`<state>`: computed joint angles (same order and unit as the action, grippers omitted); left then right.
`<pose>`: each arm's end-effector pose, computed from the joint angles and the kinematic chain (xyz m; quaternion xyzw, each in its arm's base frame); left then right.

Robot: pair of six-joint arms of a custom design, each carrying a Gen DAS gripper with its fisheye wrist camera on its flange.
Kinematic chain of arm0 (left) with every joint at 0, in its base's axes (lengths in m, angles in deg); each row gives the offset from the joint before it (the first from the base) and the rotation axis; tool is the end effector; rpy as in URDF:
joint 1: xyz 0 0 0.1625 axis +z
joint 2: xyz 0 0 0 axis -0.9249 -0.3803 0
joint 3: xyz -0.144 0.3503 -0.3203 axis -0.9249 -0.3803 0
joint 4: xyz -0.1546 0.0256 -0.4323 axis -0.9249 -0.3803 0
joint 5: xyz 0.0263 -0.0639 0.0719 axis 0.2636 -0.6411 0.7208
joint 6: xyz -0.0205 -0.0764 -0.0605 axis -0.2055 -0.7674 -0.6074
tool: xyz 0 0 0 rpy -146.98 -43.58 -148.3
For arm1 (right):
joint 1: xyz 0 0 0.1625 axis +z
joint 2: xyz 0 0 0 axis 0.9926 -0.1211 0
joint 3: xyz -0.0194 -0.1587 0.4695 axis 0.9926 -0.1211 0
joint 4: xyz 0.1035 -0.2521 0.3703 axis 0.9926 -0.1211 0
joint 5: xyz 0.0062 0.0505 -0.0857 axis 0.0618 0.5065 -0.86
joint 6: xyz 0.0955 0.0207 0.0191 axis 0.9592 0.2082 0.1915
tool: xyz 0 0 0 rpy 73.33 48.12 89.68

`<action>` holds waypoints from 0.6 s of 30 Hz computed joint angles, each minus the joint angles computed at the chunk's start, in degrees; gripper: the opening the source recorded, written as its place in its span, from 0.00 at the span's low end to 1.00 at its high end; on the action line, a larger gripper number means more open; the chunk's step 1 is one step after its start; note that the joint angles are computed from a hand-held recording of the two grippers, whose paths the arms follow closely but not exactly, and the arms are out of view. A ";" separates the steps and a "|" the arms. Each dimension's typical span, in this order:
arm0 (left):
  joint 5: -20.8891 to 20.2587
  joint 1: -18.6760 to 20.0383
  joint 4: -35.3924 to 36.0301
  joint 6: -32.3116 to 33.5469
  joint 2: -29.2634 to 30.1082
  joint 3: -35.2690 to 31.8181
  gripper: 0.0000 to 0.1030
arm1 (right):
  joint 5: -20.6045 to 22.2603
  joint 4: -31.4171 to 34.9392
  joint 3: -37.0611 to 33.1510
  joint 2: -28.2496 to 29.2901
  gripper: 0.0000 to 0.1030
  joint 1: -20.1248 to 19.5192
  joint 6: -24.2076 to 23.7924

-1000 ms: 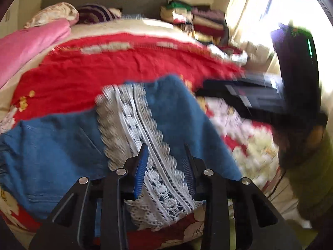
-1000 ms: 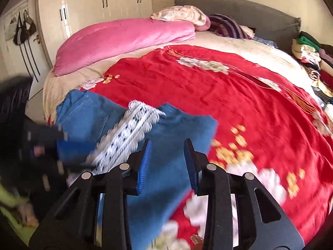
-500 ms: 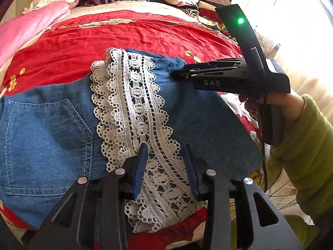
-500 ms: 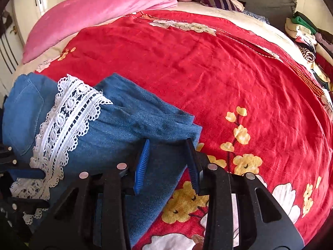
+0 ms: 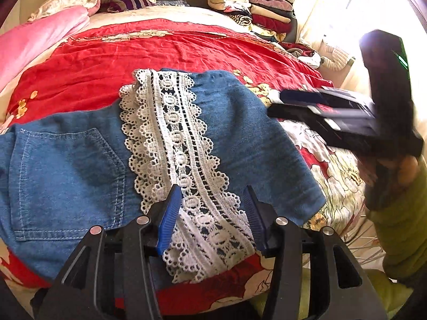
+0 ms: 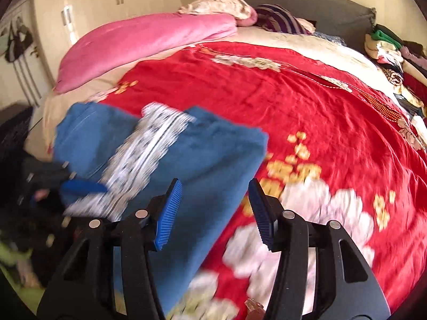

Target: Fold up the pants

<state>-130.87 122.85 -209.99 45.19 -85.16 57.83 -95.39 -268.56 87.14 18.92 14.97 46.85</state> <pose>-0.2839 -0.7024 0.0944 0.3562 0.9127 -0.1317 0.1507 0.1879 -0.7075 0.2245 0.2255 -0.8831 0.2949 0.2869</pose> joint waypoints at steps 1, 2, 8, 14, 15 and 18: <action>0.28 -0.08 0.09 0.08 -0.03 0.05 0.46 | 0.76 0.74 0.90 -0.62 0.38 0.05 -0.29; 0.51 -0.09 0.19 0.20 -0.05 0.08 0.46 | 1.16 0.91 1.75 -1.05 0.37 0.18 -0.93; 1.01 -0.14 0.30 0.33 0.11 0.10 0.46 | -1.42 3.20 5.04 -1.13 0.37 0.96 -5.45; 0.58 0.00 0.35 0.28 0.19 0.12 0.46 | -2.58 5.37 5.63 -0.95 0.37 -0.75 -0.63; 0.35 0.02 0.21 0.19 0.16 0.16 0.47 | -2.88 5.07 5.77 -0.92 0.37 -0.60 -0.96; -0.48 -0.08 -0.22 -0.01 -0.25 0.48 0.58 | -2.23 4.63 6.41 -1.62 0.37 -0.30 -0.51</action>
